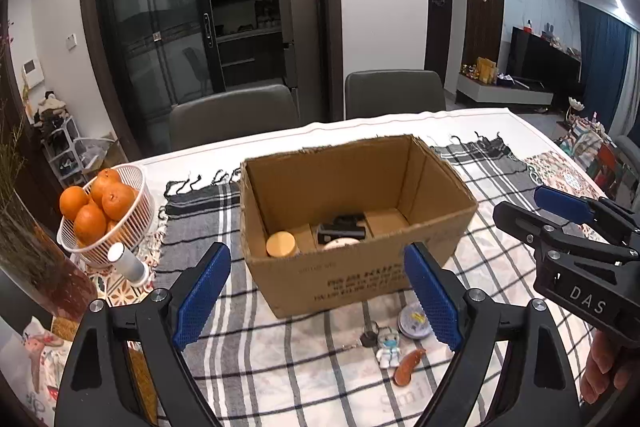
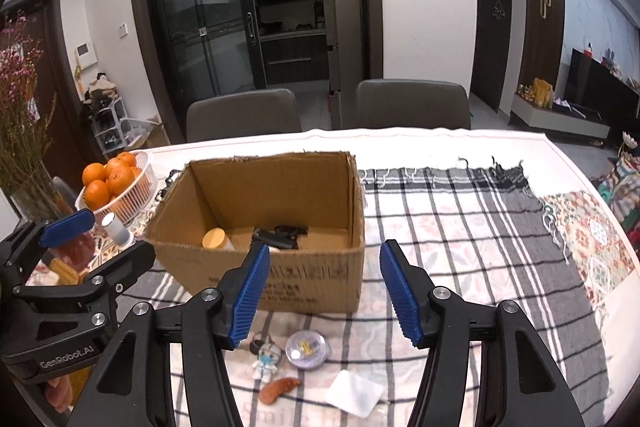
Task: Organize rigid objects
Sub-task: 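Withdraw both tools from the box toward the remaining items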
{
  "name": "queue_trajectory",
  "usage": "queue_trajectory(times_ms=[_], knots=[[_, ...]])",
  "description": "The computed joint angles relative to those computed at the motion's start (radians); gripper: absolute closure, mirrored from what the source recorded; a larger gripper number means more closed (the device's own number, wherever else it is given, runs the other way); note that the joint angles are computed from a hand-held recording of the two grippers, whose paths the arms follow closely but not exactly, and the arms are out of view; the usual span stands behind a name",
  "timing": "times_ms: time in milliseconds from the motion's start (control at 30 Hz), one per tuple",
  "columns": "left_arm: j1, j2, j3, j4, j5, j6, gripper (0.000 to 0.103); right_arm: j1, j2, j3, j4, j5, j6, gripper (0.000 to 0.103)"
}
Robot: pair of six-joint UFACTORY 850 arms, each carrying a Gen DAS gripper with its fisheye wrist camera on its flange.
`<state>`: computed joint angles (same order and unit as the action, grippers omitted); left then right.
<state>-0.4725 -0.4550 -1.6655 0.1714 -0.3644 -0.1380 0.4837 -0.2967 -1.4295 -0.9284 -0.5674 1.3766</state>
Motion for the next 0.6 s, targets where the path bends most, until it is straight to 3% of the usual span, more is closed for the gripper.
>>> queue_trajectory(times_ms=[600], knots=[[-0.011, 0.06, 0.143, -0.112, 0.032, 0.084, 0.014, 0.031, 0.058, 0.13, -0.044, -0.004, 0.121, 0.044]])
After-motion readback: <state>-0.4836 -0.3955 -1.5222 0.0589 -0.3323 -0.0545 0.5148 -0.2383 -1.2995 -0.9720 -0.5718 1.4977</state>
